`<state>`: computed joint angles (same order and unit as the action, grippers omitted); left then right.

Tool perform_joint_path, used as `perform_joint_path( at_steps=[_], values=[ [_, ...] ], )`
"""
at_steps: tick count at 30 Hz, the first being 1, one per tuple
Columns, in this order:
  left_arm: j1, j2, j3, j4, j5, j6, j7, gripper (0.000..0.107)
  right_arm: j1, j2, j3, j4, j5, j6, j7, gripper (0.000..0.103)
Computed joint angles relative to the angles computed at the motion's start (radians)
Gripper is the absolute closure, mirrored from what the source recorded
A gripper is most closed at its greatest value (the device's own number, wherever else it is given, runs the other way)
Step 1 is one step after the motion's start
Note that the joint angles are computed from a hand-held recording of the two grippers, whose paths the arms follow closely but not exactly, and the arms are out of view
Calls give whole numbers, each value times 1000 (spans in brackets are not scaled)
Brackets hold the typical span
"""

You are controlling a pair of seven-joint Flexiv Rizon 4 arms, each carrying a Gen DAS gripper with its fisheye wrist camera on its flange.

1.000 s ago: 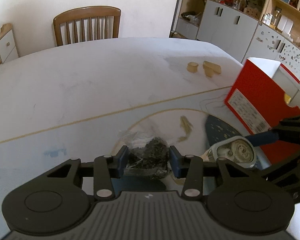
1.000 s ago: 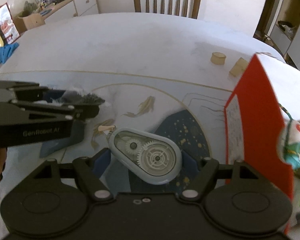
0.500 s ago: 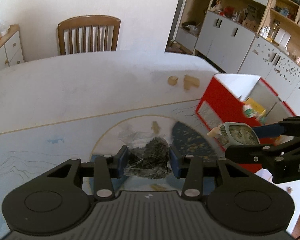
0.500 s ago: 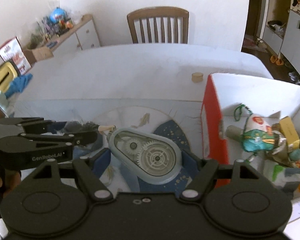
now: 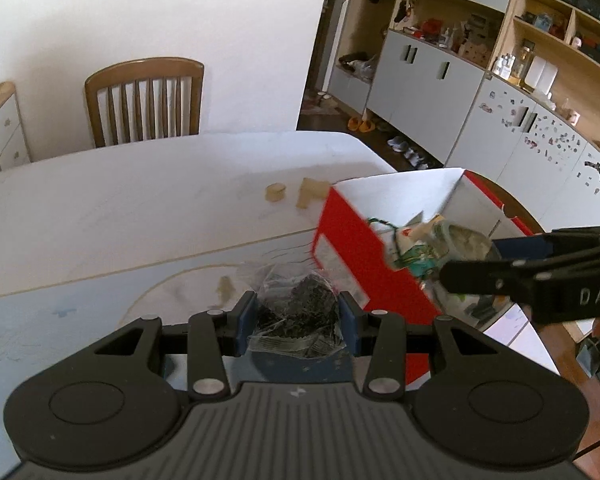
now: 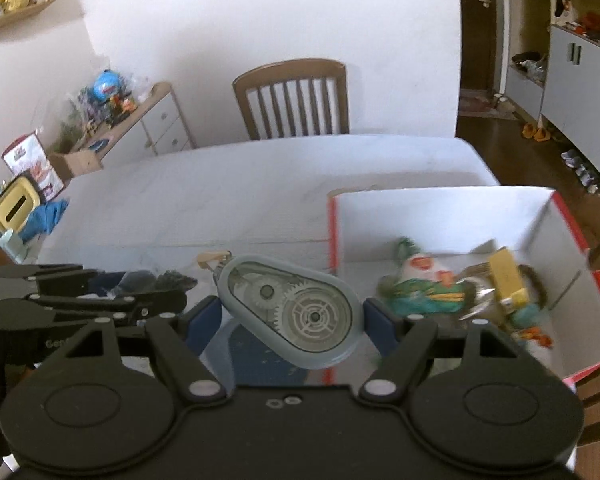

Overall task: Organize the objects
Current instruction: 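Carry bag and tape dispenser into the red box and open both tools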

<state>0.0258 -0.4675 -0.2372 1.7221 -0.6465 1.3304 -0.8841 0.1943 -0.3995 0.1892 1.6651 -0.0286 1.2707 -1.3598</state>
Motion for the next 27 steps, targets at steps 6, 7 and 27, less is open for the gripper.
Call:
perform_joint_path(
  at_steps=[6, 7, 27],
  values=[
    [-94, -30, 54, -71, 113, -24, -110, 64, -82, 16, 21, 19, 68, 29, -65, 27],
    [-106, -36, 61, -85, 133, -28, -128, 64, -97, 19, 25, 22, 83, 31, -82, 27],
    [-274, -231, 149, -426, 409, -205, -400, 64, -245, -58, 27, -115, 216, -48, -346, 27]
  ],
)
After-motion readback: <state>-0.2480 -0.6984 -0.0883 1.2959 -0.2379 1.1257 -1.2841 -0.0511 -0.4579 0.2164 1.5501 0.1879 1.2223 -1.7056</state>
